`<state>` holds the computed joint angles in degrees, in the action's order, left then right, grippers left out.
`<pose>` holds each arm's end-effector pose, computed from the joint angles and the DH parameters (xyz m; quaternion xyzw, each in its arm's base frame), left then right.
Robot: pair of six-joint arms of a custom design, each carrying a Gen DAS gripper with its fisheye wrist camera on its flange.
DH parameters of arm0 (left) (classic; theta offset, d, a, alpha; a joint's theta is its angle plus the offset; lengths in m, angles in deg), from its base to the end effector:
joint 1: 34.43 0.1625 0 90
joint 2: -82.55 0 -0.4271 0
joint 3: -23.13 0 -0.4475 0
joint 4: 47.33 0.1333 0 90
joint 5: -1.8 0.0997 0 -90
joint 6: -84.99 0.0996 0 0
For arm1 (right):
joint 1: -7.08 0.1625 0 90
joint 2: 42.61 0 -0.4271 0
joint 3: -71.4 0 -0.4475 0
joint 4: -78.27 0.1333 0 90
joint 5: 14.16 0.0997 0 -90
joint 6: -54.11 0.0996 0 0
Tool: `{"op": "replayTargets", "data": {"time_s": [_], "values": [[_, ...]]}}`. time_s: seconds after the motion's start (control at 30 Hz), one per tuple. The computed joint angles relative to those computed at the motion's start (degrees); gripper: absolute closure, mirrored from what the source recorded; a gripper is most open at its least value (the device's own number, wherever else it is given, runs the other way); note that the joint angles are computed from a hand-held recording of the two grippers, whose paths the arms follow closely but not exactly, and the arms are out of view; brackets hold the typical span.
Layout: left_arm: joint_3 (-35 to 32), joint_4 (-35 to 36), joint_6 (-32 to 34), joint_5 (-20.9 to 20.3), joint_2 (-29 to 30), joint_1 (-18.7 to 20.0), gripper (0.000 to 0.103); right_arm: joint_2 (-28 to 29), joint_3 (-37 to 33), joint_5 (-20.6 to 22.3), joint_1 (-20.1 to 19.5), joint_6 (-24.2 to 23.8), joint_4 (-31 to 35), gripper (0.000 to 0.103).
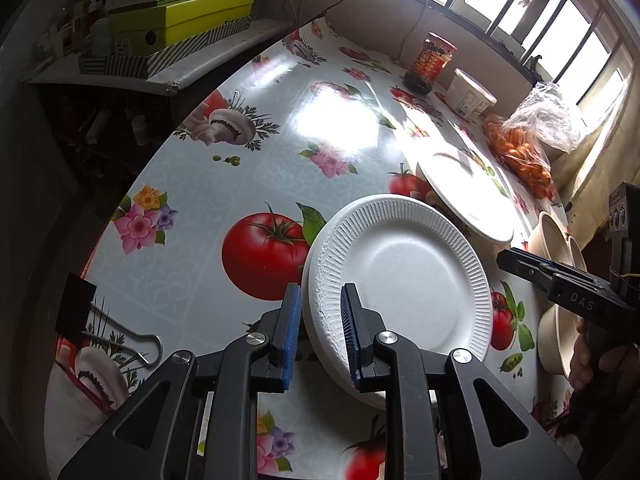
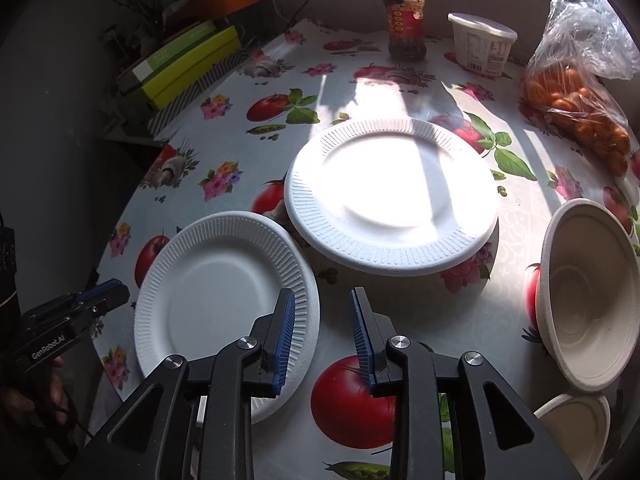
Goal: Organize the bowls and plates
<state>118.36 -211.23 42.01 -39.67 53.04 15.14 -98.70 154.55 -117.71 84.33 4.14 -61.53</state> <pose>-0.2722 -0.6401 -0.0861 -0.0495 0.9085 -0.3213 0.2628 -0.0618 -0.7715 0.2626 0.2886 -0.9300 0.1070 0.2006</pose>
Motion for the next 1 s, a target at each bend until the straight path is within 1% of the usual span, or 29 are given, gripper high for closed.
{"op": "replayTargets", "data": {"time_s": [0.17, 0.23, 0.33, 0.47, 0.53, 0.6, 0.73, 0.87, 0.97, 1.0], "values": [[-2.55, -1.17, 4.02, -0.58, 0.72, -0.36, 0.082, -0.87, -1.49, 2.19, -0.05, 0.35, 1.21, 0.067], [-4.04, -1.05, 5.31, -0.69, 1.18, -0.35, 0.081, -1.04, -2.28, 2.76, 0.04, 0.06, 1.21, 0.061], [-6.72, -0.80, 6.72, -1.35, 1.99, -0.01, 0.081, -0.65, -4.55, 3.55, 0.11, 0.20, 1.59, 0.060], [-10.80, 0.20, 8.53, -2.71, 3.54, 0.57, 0.081, 1.00, -9.26, 4.30, 0.09, 1.65, 3.67, 0.058], [-13.25, 1.59, 9.67, -2.74, 4.67, 0.72, 0.081, 2.44, -12.66, 4.10, 0.18, 1.83, 6.13, 0.056], [-15.80, 3.18, 10.36, -2.93, 5.84, 1.03, 0.081, 4.09, -15.80, 3.18, 0.28, 2.23, 7.22, 0.055], [-20.80, 6.09, 10.60, -4.34, 8.14, 2.01, 0.081, 8.08, -23.03, 2.17, 0.15, 4.76, 11.03, 0.055], [-25.51, 9.27, 10.00, -5.39, 10.38, 2.93, 0.081, 12.39, -29.69, 0.22, 0.19, 5.79, 13.92, 0.055], [-28.43, 11.40, 8.60, -7.24, 11.71, 3.88, 0.081, 15.73, -35.14, -0.59, 0.02, 6.85, 17.49, 0.055], [-29.33, 11.99, 8.27, -7.17, 12.20, 4.03, 0.081, 16.72, -36.73, -0.83, -0.06, 7.21, 18.54, 0.055]]}}
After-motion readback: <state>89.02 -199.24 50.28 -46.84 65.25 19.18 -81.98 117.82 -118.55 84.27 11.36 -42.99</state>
